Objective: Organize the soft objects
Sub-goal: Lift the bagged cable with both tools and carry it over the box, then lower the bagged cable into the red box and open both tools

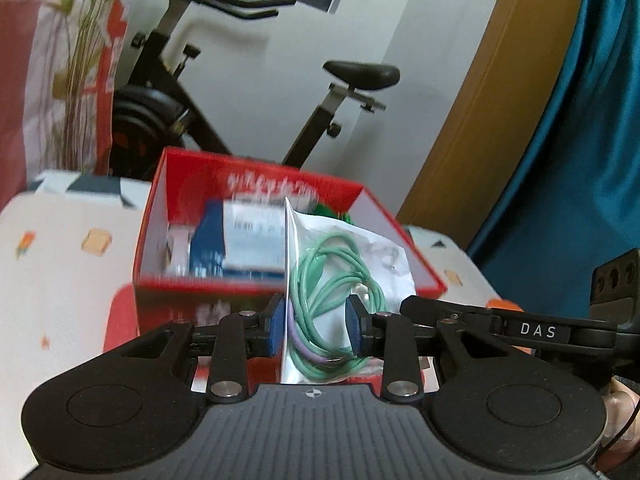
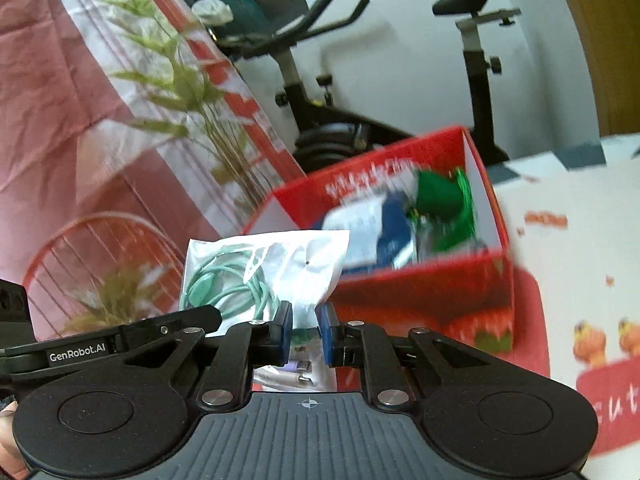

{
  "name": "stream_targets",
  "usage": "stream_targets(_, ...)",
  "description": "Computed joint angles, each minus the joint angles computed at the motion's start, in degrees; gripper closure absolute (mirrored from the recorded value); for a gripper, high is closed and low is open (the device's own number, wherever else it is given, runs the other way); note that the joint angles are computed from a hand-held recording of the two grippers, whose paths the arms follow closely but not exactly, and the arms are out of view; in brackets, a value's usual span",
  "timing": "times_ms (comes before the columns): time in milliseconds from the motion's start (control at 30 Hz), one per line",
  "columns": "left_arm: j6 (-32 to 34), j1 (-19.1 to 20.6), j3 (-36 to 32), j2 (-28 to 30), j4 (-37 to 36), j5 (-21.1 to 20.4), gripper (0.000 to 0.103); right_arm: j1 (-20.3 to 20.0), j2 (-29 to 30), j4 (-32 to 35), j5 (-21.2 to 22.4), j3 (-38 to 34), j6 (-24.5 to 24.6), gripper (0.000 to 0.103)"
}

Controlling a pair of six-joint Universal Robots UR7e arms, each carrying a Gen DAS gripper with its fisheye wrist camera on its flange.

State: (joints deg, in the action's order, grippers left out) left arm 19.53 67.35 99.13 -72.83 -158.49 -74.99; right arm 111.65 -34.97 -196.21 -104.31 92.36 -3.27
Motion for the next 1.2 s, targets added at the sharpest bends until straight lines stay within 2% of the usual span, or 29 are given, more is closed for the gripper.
stream_targets(267,1.0,1.33,-12.38,8.98,4.04,-1.46,0.069,-0.7,3.71,5.17,-1.96,-11.16,-2.33,0.089)
stream_targets(400,1.95,1.98,-17.9,13.37,6.49,-0.21,0.068,-1.27,7.14,9.34,-4.73,-17.81,-3.64,0.089)
stream_targets(600,1.83,3.15,-23.81,17.57,11.84,1.82,0.068,-2.47,10.74,15.39,-7.27,-24.42,-3.05,0.089)
stream_targets(767,2.75,2.98,-26.06,19.52,15.7,6.29,0.063,-3.29,12.72,19.76,-8.7,-27.52,-2.19,0.089)
stream_targets(800,3.0,2.83,-26.18,19.75,16.31,7.66,0.058,-3.41,12.78,20.44,-8.91,-27.67,-2.14,0.089)
stream_targets(900,3.36,2.19,-25.61,19.97,15.69,12.12,0.056,-3.13,13.79,23.01,-10.94,-29.66,-3.31,0.089)
stream_targets(1033,3.45,2.04,-25.91,20.26,15.57,13.5,0.054,-2.49,15.08,25.62,-14.4,-32.22,-4.9,0.09)
stream_targets(1133,3.59,1.22,-25.18,20.09,14.58,16.25,0.049,-1.87,15.73,27.79,-16.94,-33.61,-5.76,0.089)
stream_targets(1200,3.9,0.82,-24.46,19.42,14.12,16.54,0.039,-1.42,15.55,28.01,-18.01,-33.6,-6.56,0.087)
